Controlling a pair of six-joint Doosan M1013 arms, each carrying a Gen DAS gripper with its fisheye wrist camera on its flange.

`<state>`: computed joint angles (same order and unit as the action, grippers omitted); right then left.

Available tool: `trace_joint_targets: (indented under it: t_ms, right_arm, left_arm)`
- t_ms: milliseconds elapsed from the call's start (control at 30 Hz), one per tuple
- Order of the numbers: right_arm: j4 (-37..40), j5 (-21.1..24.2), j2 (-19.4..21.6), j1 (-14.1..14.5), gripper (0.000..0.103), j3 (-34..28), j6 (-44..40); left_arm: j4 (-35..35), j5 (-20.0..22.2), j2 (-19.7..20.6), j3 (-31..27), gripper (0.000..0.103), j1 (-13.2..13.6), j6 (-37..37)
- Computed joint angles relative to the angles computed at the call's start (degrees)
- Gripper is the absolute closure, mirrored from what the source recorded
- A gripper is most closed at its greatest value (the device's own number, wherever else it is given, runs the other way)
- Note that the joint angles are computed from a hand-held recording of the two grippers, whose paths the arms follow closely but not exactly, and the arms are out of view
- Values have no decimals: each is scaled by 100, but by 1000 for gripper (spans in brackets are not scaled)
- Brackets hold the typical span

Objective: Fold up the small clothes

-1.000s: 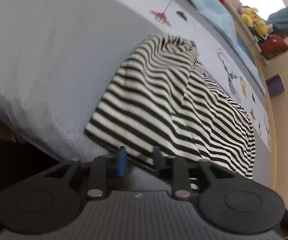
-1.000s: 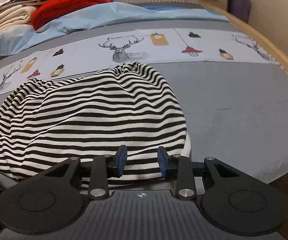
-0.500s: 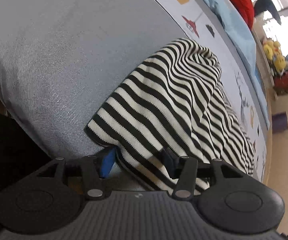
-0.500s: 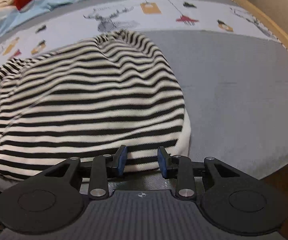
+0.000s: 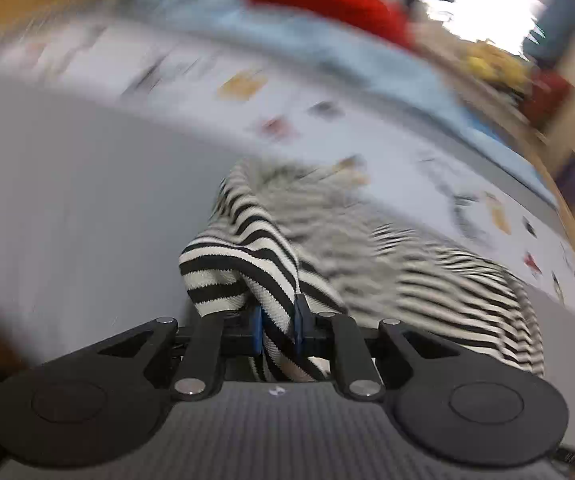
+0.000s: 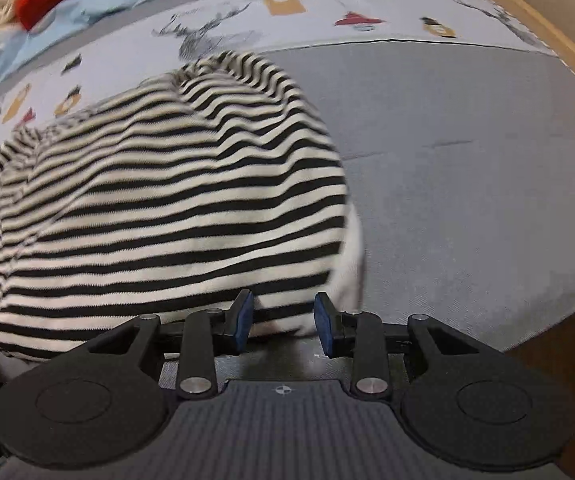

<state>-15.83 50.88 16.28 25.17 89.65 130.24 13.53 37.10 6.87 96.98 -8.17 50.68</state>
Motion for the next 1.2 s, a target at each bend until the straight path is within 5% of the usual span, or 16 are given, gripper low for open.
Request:
trace_joint_targets:
  t_ms: [200, 333, 400, 467, 633, 733, 833, 967, 1033, 1200]
  right_arm:
    - [-76, -280, -392, -249, 68, 426, 531]
    - [-82, -491, -602, -439, 68, 712, 976]
    - [-94, -649, -698, -510, 68, 836, 1232]
    - [-73, -788, -769, -569, 68, 916, 1450]
    - [431, -1316, -901, -735, 67, 1099, 1396]
    - [907, -1689, -933, -832, 62, 1159, 1132]
    - [1454, -2033, -913, -888, 57, 1176, 800]
    - [1732, -2211, -782, -858, 54, 1040, 464]
    - [1535, -2249, -727, -800, 52, 958, 568]
    - [813, -1948, -511, -645, 49, 660, 1031]
  left_arm:
    - [725, -522, 232, -628, 90, -1155, 791]
    - [-879, -801, 543, -857, 89, -1684, 2963]
    - [-1883, -291, 815, -1079, 73, -1765, 4014]
    - [-2433, 302, 1015, -1274, 69, -1742, 4307]
    - [-3985, -351, 700, -820, 59, -1314, 5352]
    - [-3556, -399, 628, -712, 61, -1103, 4932]
    - [-2793, -157, 677, -676, 81, -1038, 4368]
    - [-3054, 868, 888, -721, 84, -1048, 5616]
    - [-3030, 722, 804, -637, 83, -1086, 6013]
    - [-3780, 880, 698, -786, 74, -711, 6768]
